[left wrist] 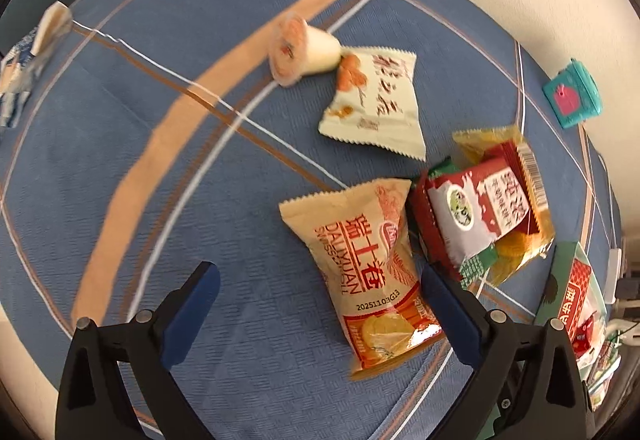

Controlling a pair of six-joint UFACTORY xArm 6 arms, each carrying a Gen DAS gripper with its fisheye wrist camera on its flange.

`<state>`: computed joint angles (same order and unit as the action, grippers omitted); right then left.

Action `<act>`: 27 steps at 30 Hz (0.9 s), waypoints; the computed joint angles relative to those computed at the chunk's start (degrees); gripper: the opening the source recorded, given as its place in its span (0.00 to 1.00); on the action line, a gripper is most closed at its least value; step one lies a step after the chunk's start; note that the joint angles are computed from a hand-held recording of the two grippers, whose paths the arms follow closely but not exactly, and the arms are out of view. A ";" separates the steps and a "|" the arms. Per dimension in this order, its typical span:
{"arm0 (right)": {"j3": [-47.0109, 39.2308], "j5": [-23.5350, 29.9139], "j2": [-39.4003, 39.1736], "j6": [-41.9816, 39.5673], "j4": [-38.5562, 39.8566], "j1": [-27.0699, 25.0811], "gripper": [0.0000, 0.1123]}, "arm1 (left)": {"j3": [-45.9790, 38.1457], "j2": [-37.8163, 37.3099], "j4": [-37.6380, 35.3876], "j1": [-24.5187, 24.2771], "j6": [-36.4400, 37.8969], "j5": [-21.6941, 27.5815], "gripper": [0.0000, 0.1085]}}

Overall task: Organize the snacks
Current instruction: 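Grasp the Dalijuan pastry bag with the left gripper while the right grasps the milk biscuit pack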

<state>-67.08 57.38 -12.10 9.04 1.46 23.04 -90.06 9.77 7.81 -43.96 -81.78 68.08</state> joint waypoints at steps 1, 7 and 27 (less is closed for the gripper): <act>-0.03 0.08 0.04 -0.04 -0.09 -0.09 0.92 | 0.08 0.07 -0.28 0.08 0.19 -0.26 0.93; -0.19 0.03 0.13 -0.54 -0.44 -0.49 0.92 | 2.43 -1.18 -1.26 0.98 0.02 -1.82 0.91; -9.79 -1.38 8.16 -8.67 -2.08 3.40 0.90 | 10.56 -7.27 -1.17 4.09 0.78 -9.27 0.37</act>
<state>-76.87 56.00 -3.93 0.38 -0.62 26.44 -79.49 2.50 6.64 -39.87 -81.00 58.81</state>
